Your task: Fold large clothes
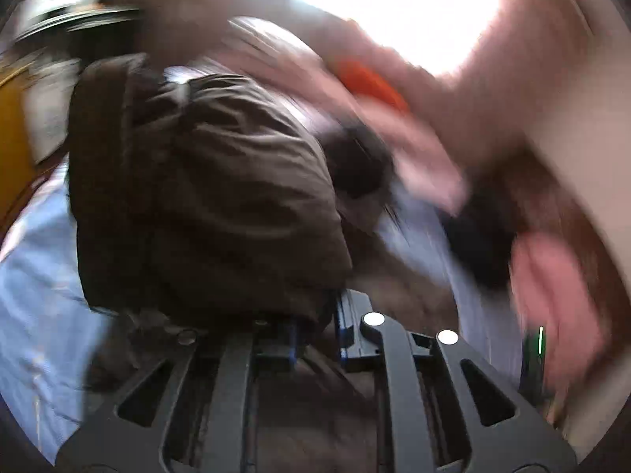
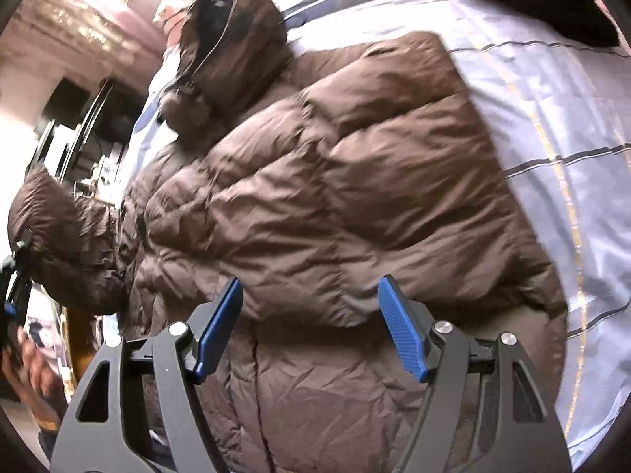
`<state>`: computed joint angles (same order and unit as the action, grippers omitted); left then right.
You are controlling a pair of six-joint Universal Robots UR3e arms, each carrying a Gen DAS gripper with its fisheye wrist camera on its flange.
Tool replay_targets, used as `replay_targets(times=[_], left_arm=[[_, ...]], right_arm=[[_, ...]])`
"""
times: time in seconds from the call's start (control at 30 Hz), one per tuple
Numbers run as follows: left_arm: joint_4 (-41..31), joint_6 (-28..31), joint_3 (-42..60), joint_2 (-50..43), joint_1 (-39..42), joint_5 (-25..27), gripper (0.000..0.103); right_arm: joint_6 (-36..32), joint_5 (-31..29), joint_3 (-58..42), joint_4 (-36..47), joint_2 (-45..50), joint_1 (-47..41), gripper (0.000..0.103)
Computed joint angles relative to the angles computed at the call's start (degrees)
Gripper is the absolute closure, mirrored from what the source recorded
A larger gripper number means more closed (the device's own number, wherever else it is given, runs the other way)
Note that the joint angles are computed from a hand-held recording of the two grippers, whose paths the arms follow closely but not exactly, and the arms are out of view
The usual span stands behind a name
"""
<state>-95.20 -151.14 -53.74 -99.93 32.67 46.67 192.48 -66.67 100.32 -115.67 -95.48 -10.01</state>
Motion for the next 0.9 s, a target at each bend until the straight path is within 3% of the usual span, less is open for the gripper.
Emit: replay_targets(times=[0.07,0.13,0.2,0.27,0.3,0.37,0.43,0.53,0.63,0.67,0.7,0.8,0.9], left_arm=[[-3.69,2.87,-0.15,-1.18,-8.68,6.04,0.081],[-6.40,4.07,-1.35,-1.06,-12.73,8.74,0.072],[-7.29,5.86,-3.21,0.93,-13.97,8.86,0.053],[-3.29,5.97,-5.66,3.71,-13.06,8.69,0.022],[0.41,5.40,-6.98,4.85,-11.68,8.23,0.018],[4.89,3.07,-6.02,4.23,-9.84,8.71,0.017],[7.11,-1.49,-3.58,1.89,-8.70,13.05,0.017],[2.04,-5.94,3.22,-4.70,-8.40,20.61,0.017],[-4.13,-11.85,11.13,-13.85,-8.83,27.40,0.017],[-6.52,-12.85,12.90,-16.31,-8.43,29.66,0.017],[-6.96,-14.63,13.60,-18.70,-9.04,31.80,0.017],[-6.48,-16.73,11.52,-21.35,-8.10,34.53,0.015],[-5.02,-16.87,11.44,-22.53,-8.53,36.29,0.010]], right_arm=[[0.29,-0.66,-0.03,-0.34,-0.13,-0.79,0.031],[0.77,-0.56,0.22,-0.65,-0.25,-1.67,0.030],[1.29,-0.29,1.05,-1.23,-0.83,-2.54,0.024],[1.62,0.10,1.38,-1.49,-1.10,-2.90,0.023],[1.56,0.90,1.87,-1.97,-1.36,-3.15,0.023],[1.25,3.62,3.09,-3.02,-1.63,-3.66,0.020],[1.16,4.52,2.55,-2.41,-0.18,-2.67,0.020],[1.77,3.87,2.83,-2.90,1.45,-0.80,0.020],[0.22,8.82,4.24,-4.70,3.68,1.28,0.020],[-0.41,10.31,4.20,-5.41,4.83,2.39,0.026],[-0.63,10.17,3.30,-6.10,6.25,3.95,0.040],[-0.43,2.39,-1.56,-10.57,11.64,10.65,0.064],[1.70,-1.07,-3.34,-17.96,15.13,12.85,0.073]])
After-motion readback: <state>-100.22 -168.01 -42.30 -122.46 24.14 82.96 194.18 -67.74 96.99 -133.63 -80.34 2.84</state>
